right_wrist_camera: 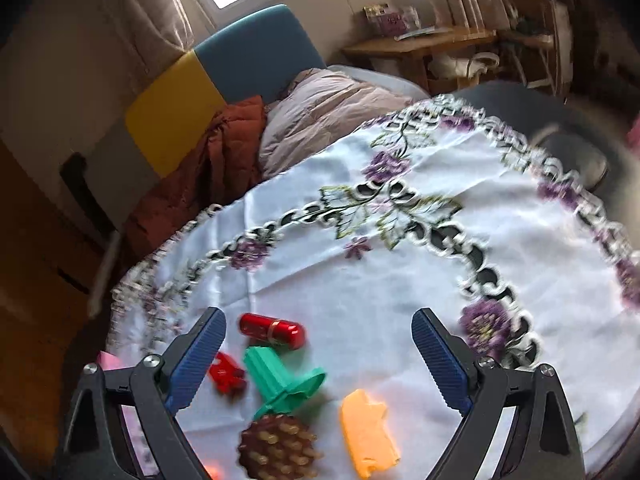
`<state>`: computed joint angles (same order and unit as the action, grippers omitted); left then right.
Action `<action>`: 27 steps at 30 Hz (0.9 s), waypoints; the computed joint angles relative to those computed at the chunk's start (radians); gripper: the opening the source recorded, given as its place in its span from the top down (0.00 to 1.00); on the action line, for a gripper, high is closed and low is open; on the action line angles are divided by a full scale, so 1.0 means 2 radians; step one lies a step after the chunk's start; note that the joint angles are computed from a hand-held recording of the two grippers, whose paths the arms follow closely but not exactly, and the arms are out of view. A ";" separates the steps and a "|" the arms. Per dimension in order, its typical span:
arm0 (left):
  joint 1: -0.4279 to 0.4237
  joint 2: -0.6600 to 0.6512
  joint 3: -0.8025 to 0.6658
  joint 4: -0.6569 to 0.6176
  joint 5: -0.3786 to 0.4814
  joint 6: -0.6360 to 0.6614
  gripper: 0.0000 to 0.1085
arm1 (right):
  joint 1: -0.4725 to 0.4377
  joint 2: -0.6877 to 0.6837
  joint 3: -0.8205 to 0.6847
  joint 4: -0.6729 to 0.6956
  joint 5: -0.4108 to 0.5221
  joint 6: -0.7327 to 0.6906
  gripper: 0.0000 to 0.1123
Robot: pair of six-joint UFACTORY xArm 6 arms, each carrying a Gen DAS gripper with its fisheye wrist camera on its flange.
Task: Organize rigid objects
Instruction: 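Grasp the brown spiky comb with the right gripper while the left gripper holds the orange blocks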
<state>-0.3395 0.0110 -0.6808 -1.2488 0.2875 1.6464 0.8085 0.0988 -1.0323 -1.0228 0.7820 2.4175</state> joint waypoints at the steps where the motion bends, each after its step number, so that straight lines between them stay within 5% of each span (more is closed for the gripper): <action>1: 0.001 0.000 0.000 -0.004 0.002 0.004 0.45 | -0.006 -0.006 0.010 -0.013 -0.025 0.016 0.16; 7: 0.005 0.000 -0.001 -0.024 0.010 0.021 0.45 | -0.015 -0.014 0.017 -0.018 -0.106 -0.041 0.18; 11: 0.009 -0.001 -0.001 -0.032 0.017 0.025 0.45 | -0.017 0.021 -0.014 0.079 -0.160 -0.212 0.18; 15: 0.012 -0.002 0.000 -0.023 0.021 0.015 0.45 | -0.004 0.080 -0.071 0.202 -0.136 -0.359 0.18; 20: 0.017 -0.003 0.001 -0.019 0.027 0.010 0.45 | -0.002 0.127 -0.115 0.268 -0.112 -0.432 0.18; 21: 0.016 -0.003 0.001 -0.020 0.026 0.011 0.45 | 0.001 0.138 -0.129 0.279 -0.095 -0.451 0.23; 23: 0.016 -0.004 0.001 -0.023 0.025 0.014 0.45 | 0.005 0.157 -0.153 0.294 -0.060 -0.483 0.52; 27: 0.017 -0.004 0.001 -0.027 0.026 0.017 0.45 | 0.006 0.157 -0.147 0.285 -0.060 -0.485 0.52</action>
